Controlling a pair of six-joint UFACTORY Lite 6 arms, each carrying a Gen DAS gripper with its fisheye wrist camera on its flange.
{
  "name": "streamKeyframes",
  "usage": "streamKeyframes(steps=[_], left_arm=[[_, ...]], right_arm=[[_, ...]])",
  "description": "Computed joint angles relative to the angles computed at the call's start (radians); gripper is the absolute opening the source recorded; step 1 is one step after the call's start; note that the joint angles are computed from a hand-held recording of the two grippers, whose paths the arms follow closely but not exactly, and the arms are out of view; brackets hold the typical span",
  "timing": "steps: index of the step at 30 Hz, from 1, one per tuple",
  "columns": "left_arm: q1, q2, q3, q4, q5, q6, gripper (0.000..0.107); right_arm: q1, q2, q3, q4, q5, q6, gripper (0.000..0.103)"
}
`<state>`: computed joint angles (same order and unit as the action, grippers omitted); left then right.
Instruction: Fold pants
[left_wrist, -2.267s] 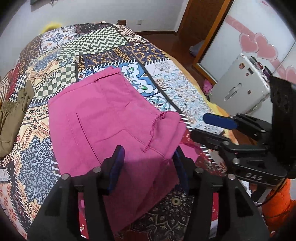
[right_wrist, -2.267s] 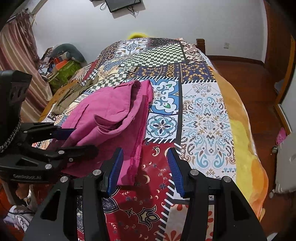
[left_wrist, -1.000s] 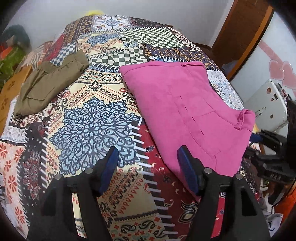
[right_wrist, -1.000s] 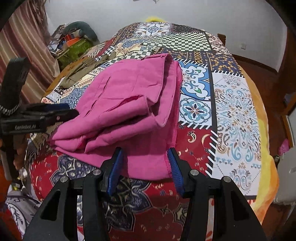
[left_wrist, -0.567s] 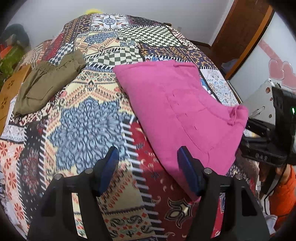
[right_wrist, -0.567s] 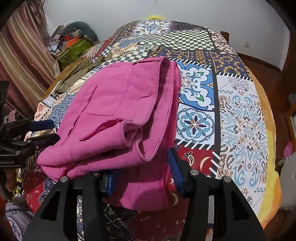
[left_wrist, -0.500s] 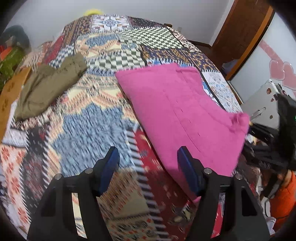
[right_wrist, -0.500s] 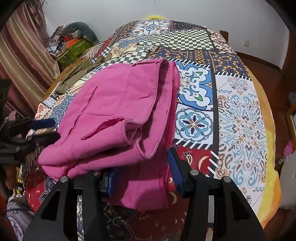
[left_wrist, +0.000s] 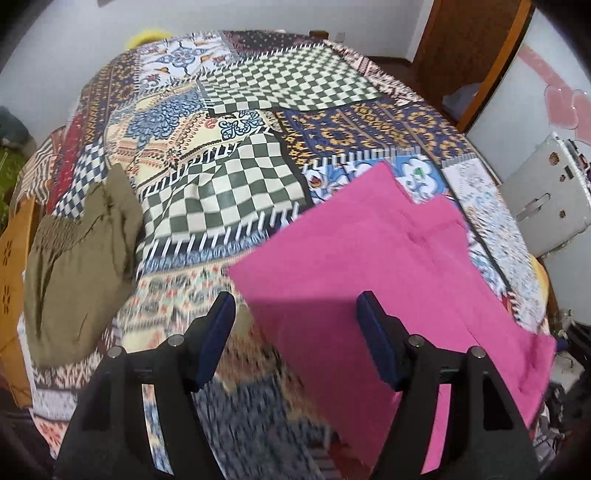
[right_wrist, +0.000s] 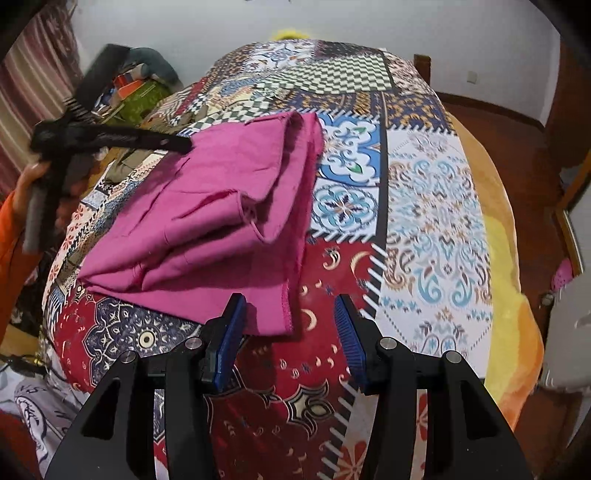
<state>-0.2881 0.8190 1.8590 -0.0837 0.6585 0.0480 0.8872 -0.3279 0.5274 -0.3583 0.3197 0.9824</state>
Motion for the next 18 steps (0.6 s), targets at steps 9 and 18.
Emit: streamKeyframes(steps=[9,18], left_arm=[[0.027,0.322,0.418,-0.031,0.129,0.097,0.078],[0.056,0.113,0.058,-0.147,0.001,0.238,0.068]], right_arm=[[0.013,-0.065,-0.013,0.066,0.087,-0.041,0.046],[-0.004,0.057,0.032,0.082,0.030,-0.075,0.046]])
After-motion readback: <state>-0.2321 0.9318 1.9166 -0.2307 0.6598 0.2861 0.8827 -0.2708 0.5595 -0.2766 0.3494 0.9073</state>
